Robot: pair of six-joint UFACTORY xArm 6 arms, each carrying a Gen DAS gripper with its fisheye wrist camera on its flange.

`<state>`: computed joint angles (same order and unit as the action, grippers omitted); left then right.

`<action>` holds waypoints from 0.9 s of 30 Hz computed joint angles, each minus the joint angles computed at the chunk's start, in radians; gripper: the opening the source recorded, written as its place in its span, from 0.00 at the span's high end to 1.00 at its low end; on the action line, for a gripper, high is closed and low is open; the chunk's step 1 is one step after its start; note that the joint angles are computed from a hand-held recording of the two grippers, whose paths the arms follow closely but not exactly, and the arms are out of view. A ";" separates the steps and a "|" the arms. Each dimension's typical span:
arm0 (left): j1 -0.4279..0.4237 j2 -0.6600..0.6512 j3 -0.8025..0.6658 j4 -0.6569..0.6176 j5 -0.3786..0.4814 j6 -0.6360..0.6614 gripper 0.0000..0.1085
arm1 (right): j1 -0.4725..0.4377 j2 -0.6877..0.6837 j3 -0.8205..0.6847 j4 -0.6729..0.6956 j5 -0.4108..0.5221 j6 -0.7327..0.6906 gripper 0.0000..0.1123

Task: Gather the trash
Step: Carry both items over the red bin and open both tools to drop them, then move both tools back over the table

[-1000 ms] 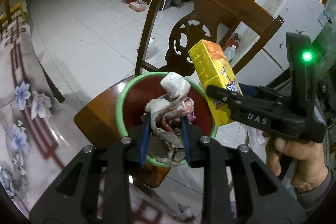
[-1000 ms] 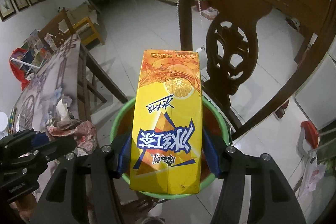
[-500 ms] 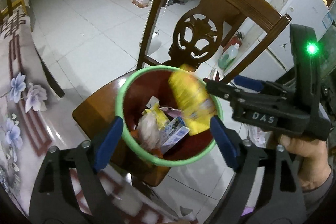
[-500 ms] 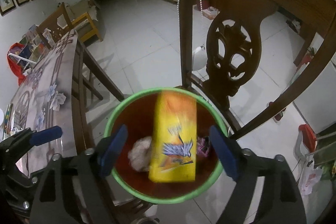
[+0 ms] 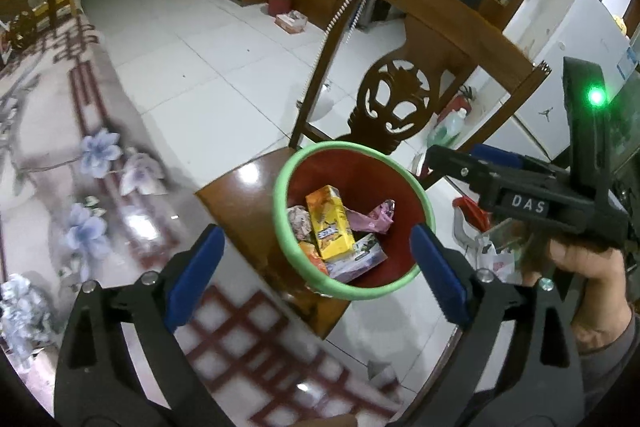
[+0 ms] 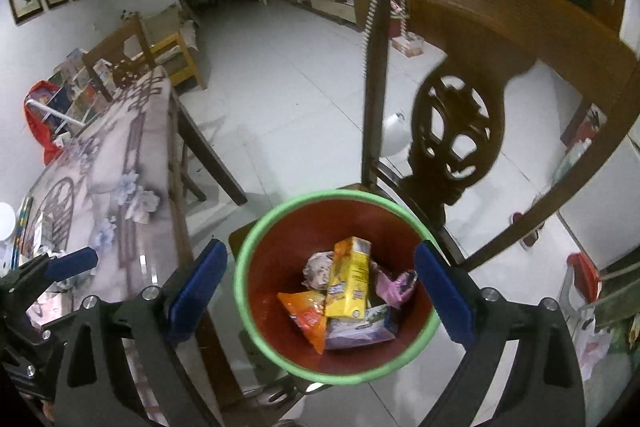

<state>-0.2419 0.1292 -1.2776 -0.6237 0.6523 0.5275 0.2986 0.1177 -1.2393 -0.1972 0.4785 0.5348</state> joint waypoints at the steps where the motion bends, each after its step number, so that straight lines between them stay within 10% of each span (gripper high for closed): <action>1: 0.014 -0.029 0.025 -0.011 -0.003 0.005 0.11 | 0.013 -0.002 -0.013 -0.005 0.008 0.002 0.19; 13: 0.251 -0.256 0.208 -0.024 -0.008 0.081 0.10 | 0.204 0.095 -0.240 -0.029 0.059 -0.016 0.16; 27: 0.617 -0.205 0.146 -0.020 0.045 0.137 0.10 | 0.410 0.466 -0.718 0.043 0.227 -0.118 0.16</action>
